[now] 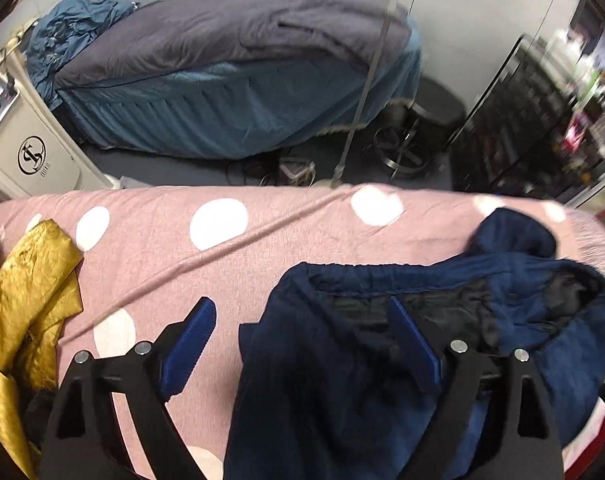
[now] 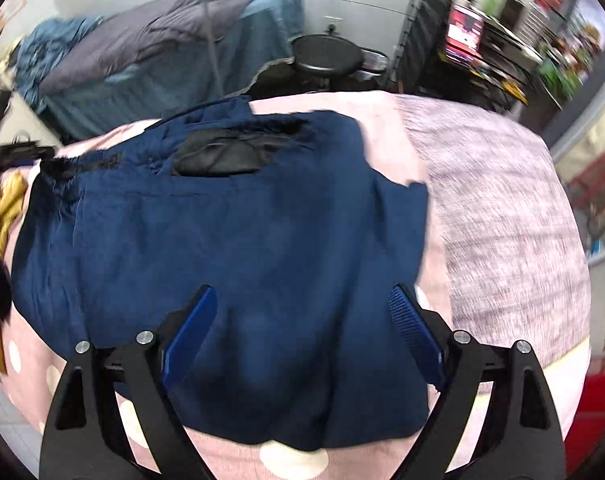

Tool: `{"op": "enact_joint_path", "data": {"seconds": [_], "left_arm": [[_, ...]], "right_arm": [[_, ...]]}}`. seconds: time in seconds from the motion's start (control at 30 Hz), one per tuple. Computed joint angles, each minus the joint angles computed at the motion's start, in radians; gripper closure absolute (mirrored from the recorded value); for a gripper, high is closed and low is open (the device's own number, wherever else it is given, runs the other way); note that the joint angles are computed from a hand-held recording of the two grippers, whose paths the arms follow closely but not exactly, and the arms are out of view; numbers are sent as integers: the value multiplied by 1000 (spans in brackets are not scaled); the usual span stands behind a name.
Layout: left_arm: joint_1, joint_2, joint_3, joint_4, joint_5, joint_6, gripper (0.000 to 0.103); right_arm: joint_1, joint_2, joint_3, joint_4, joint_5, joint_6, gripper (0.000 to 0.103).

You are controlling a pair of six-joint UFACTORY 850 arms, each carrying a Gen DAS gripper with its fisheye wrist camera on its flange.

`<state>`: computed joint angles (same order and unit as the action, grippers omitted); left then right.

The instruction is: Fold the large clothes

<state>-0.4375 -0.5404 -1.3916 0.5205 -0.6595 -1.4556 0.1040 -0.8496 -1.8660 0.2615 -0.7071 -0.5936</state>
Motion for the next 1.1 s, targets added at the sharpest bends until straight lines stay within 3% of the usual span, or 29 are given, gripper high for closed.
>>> {"op": "enact_joint_path", "data": {"seconds": [0.2, 0.33, 0.47, 0.53, 0.6, 0.67, 0.83, 0.93, 1.03, 1.1], "left_arm": [[-67, 174, 223, 28, 144, -157, 12], [-106, 171, 268, -56, 189, -98, 10], [-132, 98, 232, -156, 222, 8, 11], [-147, 35, 165, -156, 157, 82, 31], [-149, -26, 92, -165, 51, 157, 78], [-135, -26, 74, -181, 39, 182, 93], [-97, 46, 64, -51, -3, 145, 96], [-59, 77, 69, -55, 26, 100, 96], [-62, 45, 25, -41, -14, 122, 96], [-61, 36, 16, -61, -10, 121, 96]], "right_arm": [[-54, 23, 35, 111, -42, -90, 16], [-60, 34, 65, 94, -40, -77, 16], [-64, 29, 73, 95, -64, -47, 16], [-62, 32, 84, 88, -59, -41, 16], [-59, 39, 98, 74, -47, -45, 16], [-59, 50, 114, 66, -23, -46, 16], [-76, 40, 96, 61, -30, -12, 16], [-69, 26, 87, -14, -18, 42, 16], [-76, -19, 30, 67, -142, 4, 24], [-58, -16, 58, -15, -115, 28, 76]]}}
